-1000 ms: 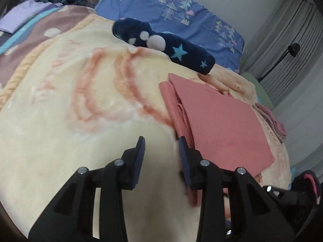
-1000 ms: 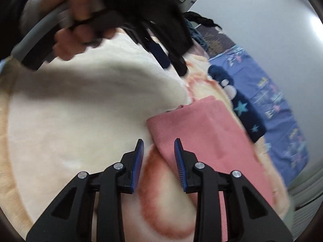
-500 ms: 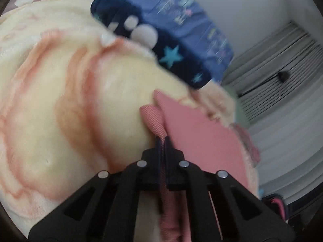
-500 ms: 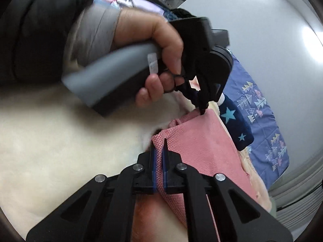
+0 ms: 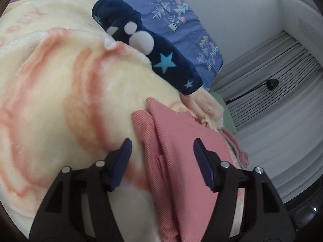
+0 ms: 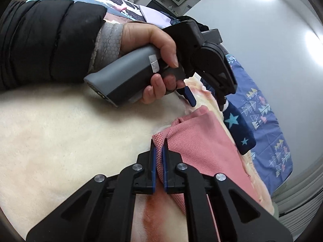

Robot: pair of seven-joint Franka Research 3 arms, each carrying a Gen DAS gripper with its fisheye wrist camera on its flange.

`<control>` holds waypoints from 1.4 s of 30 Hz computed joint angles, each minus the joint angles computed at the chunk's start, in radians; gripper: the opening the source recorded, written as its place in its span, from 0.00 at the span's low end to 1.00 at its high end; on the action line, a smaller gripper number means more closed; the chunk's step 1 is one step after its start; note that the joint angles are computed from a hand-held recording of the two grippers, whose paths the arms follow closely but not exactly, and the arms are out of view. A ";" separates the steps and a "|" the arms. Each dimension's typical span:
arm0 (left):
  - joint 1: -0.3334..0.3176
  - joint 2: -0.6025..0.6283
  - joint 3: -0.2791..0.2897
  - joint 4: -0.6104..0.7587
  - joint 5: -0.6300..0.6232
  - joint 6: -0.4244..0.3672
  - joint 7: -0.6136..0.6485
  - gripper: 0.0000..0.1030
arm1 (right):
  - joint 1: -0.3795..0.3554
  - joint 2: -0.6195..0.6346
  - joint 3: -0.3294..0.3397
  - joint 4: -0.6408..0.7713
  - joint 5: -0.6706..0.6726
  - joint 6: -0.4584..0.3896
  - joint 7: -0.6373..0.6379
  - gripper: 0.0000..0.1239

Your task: Fold small clothes

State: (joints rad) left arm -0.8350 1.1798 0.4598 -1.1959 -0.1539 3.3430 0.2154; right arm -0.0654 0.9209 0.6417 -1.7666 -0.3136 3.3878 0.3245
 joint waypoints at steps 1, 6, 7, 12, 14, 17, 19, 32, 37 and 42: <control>0.035 0.013 -0.036 0.061 0.031 -0.067 0.017 0.63 | 0.001 0.000 0.000 0.002 0.003 -0.007 0.004 0.04; 0.122 0.100 -0.073 0.296 0.109 -0.240 -0.026 0.06 | 0.019 -0.021 -0.022 -0.033 0.001 0.040 0.020 0.04; 0.093 0.103 -0.013 0.269 0.098 -0.187 -0.068 0.06 | 0.000 -0.020 -0.005 -0.043 -0.014 0.043 0.030 0.04; 0.106 0.101 -0.045 0.229 0.165 -0.175 -0.127 0.09 | 0.077 -0.038 -0.100 -0.032 -0.004 0.037 0.046 0.04; 0.045 0.079 0.049 0.161 0.167 -0.153 -0.195 0.12 | 0.046 -0.036 -0.078 -0.055 -0.037 0.079 0.046 0.06; 0.026 0.071 0.078 0.131 0.186 -0.139 -0.253 0.16 | 0.002 -0.049 -0.064 -0.108 -0.098 0.152 0.071 0.27; 0.036 0.066 0.065 0.129 0.214 -0.136 -0.268 0.18 | 0.010 -0.050 -0.088 -0.109 -0.119 0.176 0.085 0.28; 0.211 0.097 -0.198 0.296 0.431 -0.225 -0.209 0.25 | 0.382 -0.026 -0.378 0.107 0.174 0.088 0.175 0.10; 0.223 0.103 -0.219 0.330 0.472 -0.265 -0.235 0.17 | 0.243 -0.018 -0.216 0.123 0.149 -0.006 0.183 0.04; 0.232 0.091 -0.242 0.347 0.515 -0.314 -0.259 0.10 | 0.141 -0.022 -0.103 0.097 0.142 -0.021 0.193 0.04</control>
State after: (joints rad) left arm -0.6026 1.2709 0.2182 -0.8491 0.3606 3.0294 -0.0441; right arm 0.0754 0.8990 0.5387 -1.6695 -0.1711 3.3667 0.5173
